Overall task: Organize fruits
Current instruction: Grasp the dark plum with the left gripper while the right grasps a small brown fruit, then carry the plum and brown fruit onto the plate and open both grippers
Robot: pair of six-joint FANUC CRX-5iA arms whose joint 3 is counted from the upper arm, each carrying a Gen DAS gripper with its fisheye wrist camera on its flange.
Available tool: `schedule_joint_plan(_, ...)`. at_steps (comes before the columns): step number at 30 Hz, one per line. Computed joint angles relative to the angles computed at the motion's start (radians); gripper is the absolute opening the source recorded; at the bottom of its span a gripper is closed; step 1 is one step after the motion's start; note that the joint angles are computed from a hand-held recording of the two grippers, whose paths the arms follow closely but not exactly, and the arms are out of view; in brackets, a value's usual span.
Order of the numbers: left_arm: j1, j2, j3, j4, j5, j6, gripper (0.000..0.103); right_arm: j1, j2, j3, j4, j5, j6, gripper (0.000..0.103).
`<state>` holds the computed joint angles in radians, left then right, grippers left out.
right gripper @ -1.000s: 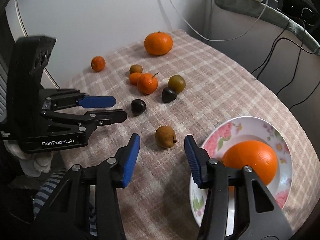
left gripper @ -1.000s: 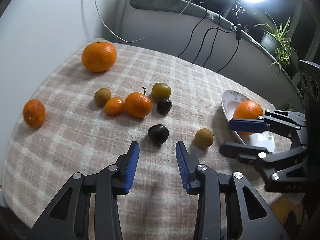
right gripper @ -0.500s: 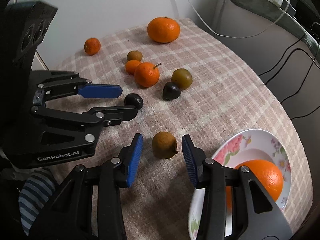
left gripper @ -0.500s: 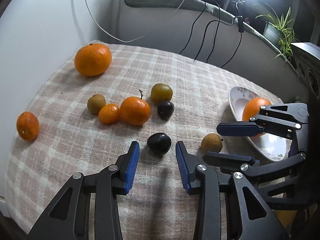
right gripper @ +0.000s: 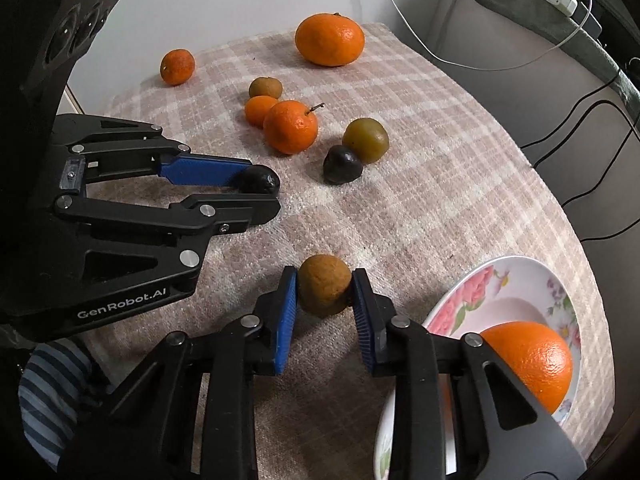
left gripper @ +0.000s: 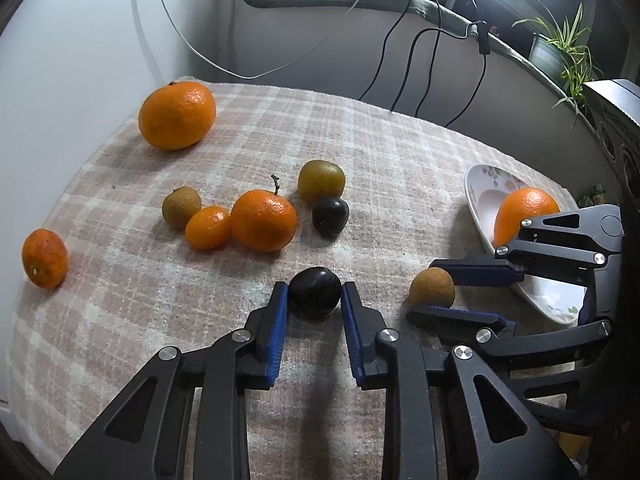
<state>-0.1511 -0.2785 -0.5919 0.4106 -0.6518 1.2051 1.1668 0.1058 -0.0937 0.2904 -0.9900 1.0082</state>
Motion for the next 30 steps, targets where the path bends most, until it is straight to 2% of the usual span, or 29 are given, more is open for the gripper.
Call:
schedule_joint_plan(7, 0.005, -0.010, -0.015, 0.029, 0.004, -0.019, 0.024, -0.010, -0.013, -0.007, -0.017, 0.021, -0.008, 0.028)
schedule_joint_plan(14, 0.008, -0.038, -0.032, 0.073, 0.000, -0.048, 0.024, -0.016, -0.079, -0.053, -0.014, 0.074, -0.067, 0.028)
schedule_joint_plan(26, -0.039, -0.063, -0.036, 0.154, 0.003, -0.092, 0.024, -0.002, -0.264, -0.209, 0.092, 0.145, -0.270, 0.028)
schedule_joint_plan(30, -0.061, -0.060, -0.030, 0.167, 0.005, -0.101, 0.024, 0.008, -0.322, -0.260, 0.154, 0.139, -0.347, 0.028)
